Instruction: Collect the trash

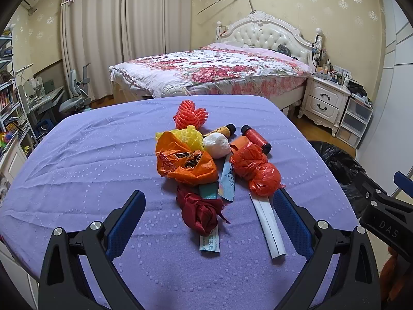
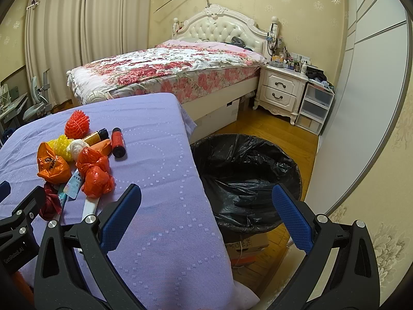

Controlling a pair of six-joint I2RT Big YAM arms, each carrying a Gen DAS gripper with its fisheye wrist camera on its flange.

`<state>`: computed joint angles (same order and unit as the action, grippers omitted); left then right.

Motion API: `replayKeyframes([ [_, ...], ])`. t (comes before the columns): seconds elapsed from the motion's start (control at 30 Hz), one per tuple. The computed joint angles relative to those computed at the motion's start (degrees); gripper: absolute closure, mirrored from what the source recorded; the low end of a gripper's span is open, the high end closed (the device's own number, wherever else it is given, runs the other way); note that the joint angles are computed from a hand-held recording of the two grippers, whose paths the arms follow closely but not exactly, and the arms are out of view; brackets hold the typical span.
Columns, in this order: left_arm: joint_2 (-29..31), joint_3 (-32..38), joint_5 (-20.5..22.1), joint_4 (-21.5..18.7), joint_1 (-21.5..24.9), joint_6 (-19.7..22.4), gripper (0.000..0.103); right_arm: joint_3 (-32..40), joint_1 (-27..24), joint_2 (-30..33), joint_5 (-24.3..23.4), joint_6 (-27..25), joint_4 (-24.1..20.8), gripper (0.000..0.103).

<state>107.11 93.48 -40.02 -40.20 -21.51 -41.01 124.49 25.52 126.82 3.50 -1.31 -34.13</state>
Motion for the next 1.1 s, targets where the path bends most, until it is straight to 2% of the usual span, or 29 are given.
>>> replayKeyframes([
  [0.37,-0.6,-1.4,1.3,-0.1,0.4,-0.6,0.007,-1.6,0.0,-0.1,-0.3,0.3,0.8,0.004],
  [0.77,-2.6,-3.9,2.9,-2.4,1.9,-2.4,0.008,-0.1,0.3,0.9,-1.3,0.8,-2.0,0.004],
  [0.9,-2.2,-3.5,4.0,-4.3,2.2,-2.9,0.027,1.9,0.3,2.4,-2.4,0.6,-4.2,0.005],
  [1.0,-1.5,-2.8,4.8,-5.3,2.5,-3.3,0.027,2.9,0.3,3.0,-2.8,0.5,-5.5,0.021],
  [1.1,-1.4,-2.8,5.8,-5.0,2.8,-4.0,0.026,3.9,0.2,3.5,-4.0,0.6,-7.0,0.022],
])
